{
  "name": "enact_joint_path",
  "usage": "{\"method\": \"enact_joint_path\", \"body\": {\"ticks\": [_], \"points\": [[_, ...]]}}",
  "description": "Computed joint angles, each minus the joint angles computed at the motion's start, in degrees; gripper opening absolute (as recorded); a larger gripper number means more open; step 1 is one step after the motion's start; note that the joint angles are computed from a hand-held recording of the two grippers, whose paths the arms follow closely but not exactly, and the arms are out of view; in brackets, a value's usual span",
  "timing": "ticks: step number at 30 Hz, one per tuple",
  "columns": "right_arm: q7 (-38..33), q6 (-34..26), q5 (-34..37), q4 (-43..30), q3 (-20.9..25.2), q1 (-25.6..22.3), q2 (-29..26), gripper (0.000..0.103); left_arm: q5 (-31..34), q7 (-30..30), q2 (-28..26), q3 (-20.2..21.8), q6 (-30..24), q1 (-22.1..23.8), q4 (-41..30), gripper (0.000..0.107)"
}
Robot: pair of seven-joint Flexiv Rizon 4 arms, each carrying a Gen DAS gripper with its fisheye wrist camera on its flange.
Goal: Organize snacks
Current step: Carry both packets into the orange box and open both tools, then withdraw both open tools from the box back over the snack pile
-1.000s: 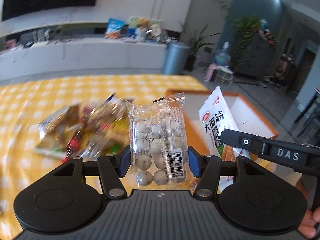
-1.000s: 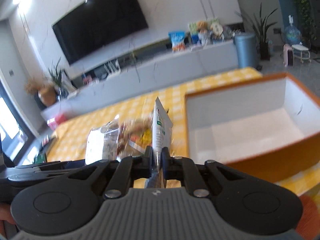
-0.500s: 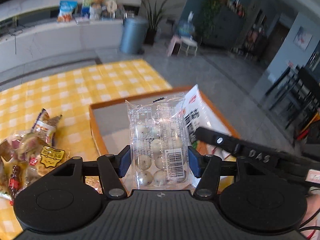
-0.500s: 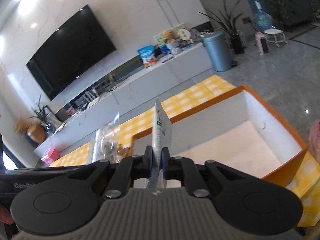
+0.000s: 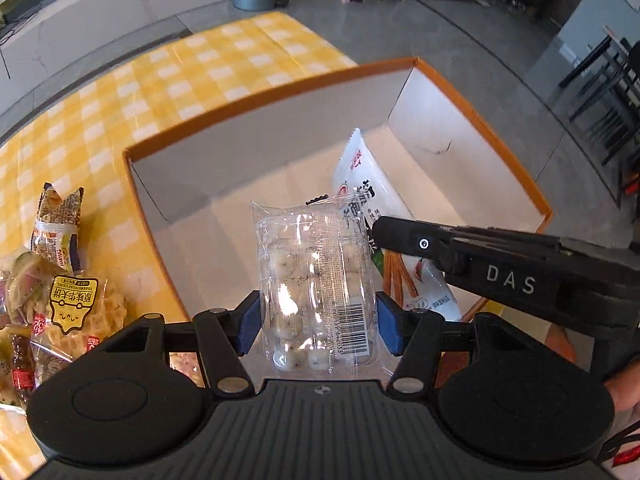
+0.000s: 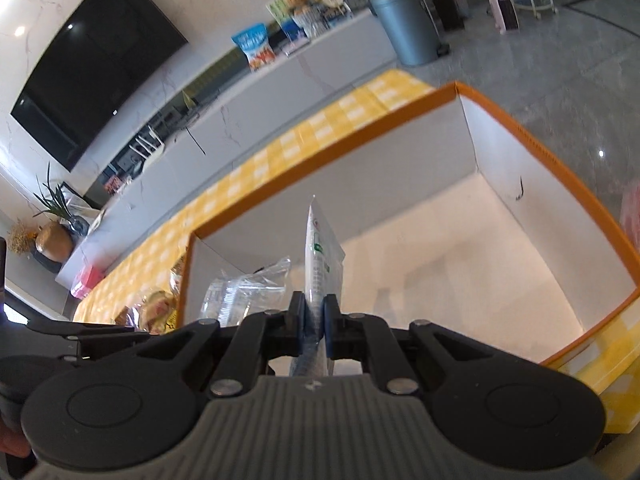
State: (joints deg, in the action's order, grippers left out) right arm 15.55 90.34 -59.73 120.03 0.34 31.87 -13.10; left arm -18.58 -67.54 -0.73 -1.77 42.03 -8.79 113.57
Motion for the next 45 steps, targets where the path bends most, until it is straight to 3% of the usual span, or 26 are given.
{"method": "enact_joint_path", "body": {"ticks": [4, 9, 11, 15, 19, 23, 29, 35, 45], "points": [[-13.1, -3.4, 14.4, -1.5, 8.0, -3.4, -1.7, 0.006, 1.4, -0.9, -0.4, -0.1, -2.2, 0.2, -0.9, 0.069], [-24.3, -6.9, 26.7, -4.2, 13.3, -5.0, -3.6, 0.006, 3.4, -1.9, -0.9, -0.2, -2.8, 0.1, -1.8, 0.070], [-27.6, -8.4, 30.3, -5.3, 14.6, -5.0, -4.2, 0.006, 3.0, -1.5, -0.8, -0.2, -2.3, 0.1, -1.6, 0.075], [-31.1, -10.2, 34.0, -6.3, 13.4, -2.9, -4.3, 0.006, 1.1, 0.2, -0.2, 0.1, -1.6, 0.2, -0.7, 0.082], [-33.4, -11.7, 36.7, -7.2, 12.2, -1.0, -4.4, 0.006, -1.9, 2.6, 1.6, 0.7, -0.5, 0.4, 1.0, 0.081], [-37.2, -14.7, 40.9, -9.5, 13.4, -1.1, -5.3, 0.006, -5.4, 5.6, 4.9, 1.6, 3.7, 0.2, 4.5, 0.081], [-44.0, -22.4, 45.1, -14.0, 14.9, -0.7, -7.0, 0.007, -15.6, 8.7, 9.5, 3.6, 11.3, -0.6, 10.3, 0.081], [-48.0, -31.3, 42.5, -18.1, 13.3, 2.1, -8.1, 0.007, -15.5, 5.9, 12.1, 5.0, 14.8, 0.6, 13.8, 0.081], [-52.7, -35.6, 46.4, -22.5, 14.2, 3.1, -10.8, 0.018, -16.4, 4.8, 14.1, 7.0, 14.9, 2.2, 17.5, 0.081]]}}
